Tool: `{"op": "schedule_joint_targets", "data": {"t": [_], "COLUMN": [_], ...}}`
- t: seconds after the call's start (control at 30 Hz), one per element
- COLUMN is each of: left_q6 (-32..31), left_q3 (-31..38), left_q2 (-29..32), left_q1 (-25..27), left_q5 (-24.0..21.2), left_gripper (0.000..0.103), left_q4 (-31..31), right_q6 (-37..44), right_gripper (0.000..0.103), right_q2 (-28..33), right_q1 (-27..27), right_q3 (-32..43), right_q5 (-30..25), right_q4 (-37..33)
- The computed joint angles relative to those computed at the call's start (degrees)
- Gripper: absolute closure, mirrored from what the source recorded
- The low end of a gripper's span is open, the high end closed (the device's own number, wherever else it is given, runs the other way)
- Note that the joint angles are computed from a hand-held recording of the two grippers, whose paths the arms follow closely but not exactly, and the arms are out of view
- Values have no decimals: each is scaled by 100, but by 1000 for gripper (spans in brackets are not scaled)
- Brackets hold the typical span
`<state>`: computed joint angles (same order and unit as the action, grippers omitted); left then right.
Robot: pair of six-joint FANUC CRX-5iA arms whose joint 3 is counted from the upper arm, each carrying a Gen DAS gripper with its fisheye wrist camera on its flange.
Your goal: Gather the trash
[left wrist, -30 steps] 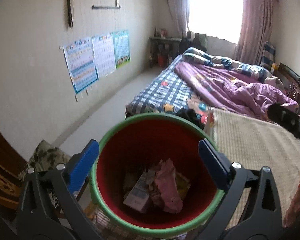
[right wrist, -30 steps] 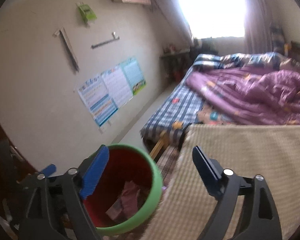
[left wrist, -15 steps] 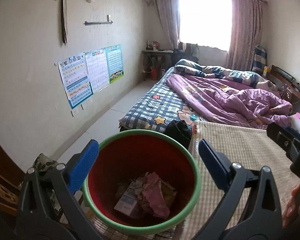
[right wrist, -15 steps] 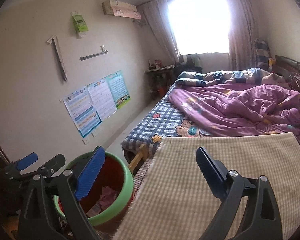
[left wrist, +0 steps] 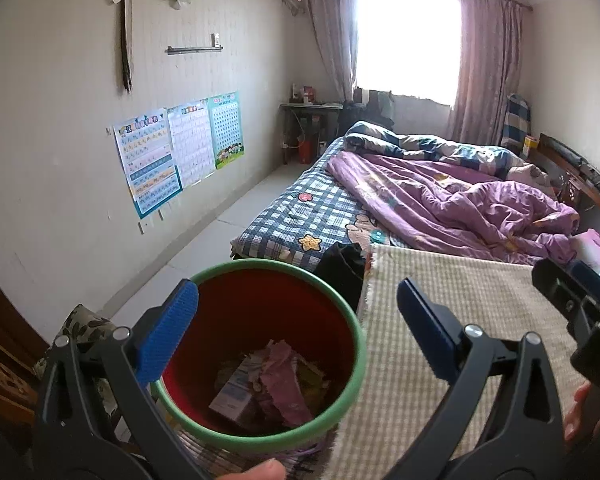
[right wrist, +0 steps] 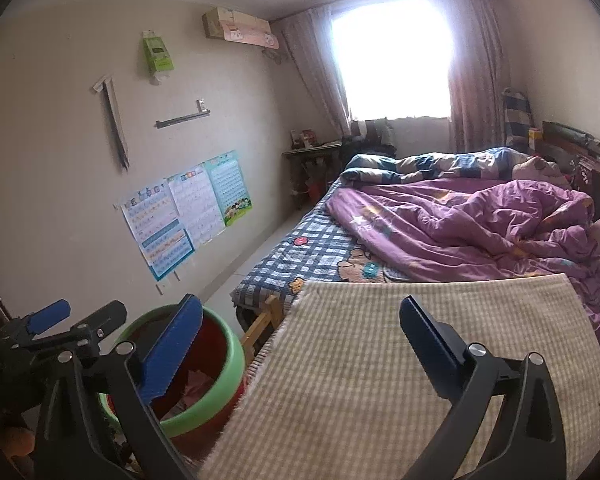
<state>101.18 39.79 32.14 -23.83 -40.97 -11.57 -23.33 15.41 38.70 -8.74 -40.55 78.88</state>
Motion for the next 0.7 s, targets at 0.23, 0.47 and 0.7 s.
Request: {"op": "schedule_joint_targets", "data": {"t": [0.23,0.47,0.7], "left_q6": [481,1169,1506], "left_q3": [113,304,341], "left_q2": [-11,9,-16], "left_q1": [-249,-655,-954], "left_q5": [-215,-591,-754], "left_gripper": [5,5,5], "left_q4": [-261,-886,-1144], "right_q6": [-193,-177,-246], "right_gripper": [7,7,7], "right_q2": [-423,-895,-1329], "right_q1": [-56,-165,-338], "right_q3": [-594,-1170,-1675], "right_q5": [-106,107,341], "right_q4": [379,384,505]}}
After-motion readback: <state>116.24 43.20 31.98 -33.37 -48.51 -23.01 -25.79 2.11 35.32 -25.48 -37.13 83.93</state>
